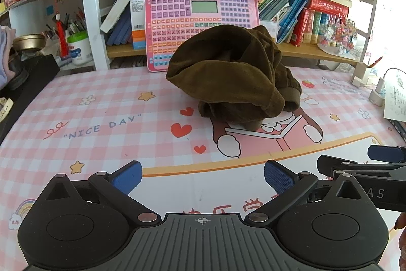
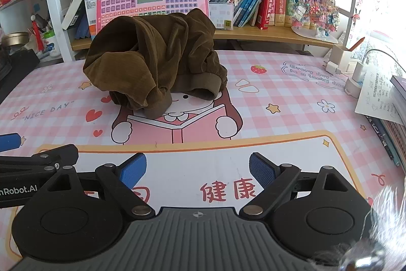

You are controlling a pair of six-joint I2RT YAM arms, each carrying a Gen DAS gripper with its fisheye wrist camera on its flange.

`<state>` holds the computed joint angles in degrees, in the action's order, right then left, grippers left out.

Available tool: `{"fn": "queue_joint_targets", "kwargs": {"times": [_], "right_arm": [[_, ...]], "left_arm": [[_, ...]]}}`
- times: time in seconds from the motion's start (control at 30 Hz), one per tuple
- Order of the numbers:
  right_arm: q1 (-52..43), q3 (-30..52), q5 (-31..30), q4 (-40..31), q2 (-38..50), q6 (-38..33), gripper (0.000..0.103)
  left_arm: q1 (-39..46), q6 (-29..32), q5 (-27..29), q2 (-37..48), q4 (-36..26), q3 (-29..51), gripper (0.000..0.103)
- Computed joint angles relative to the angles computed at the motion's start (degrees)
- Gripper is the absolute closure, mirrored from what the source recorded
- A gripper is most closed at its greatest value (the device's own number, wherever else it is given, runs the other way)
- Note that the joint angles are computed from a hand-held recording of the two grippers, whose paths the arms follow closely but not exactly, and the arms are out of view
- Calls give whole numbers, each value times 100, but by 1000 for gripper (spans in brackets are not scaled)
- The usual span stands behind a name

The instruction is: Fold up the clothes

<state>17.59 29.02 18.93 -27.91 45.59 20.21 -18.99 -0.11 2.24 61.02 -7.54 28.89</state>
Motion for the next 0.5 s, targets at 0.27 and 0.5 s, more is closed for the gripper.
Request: {"fn": "queue_joint_targets", "kwargs": {"times": [0.27, 0.5], "right_arm": [[42, 8, 42, -34, -14, 13, 15], [-8, 58, -2, 107, 175, -30, 15]], "left_arm": [[45, -16, 54, 42, -10, 26, 0], [49, -32, 59, 77, -28, 55, 0]]}}
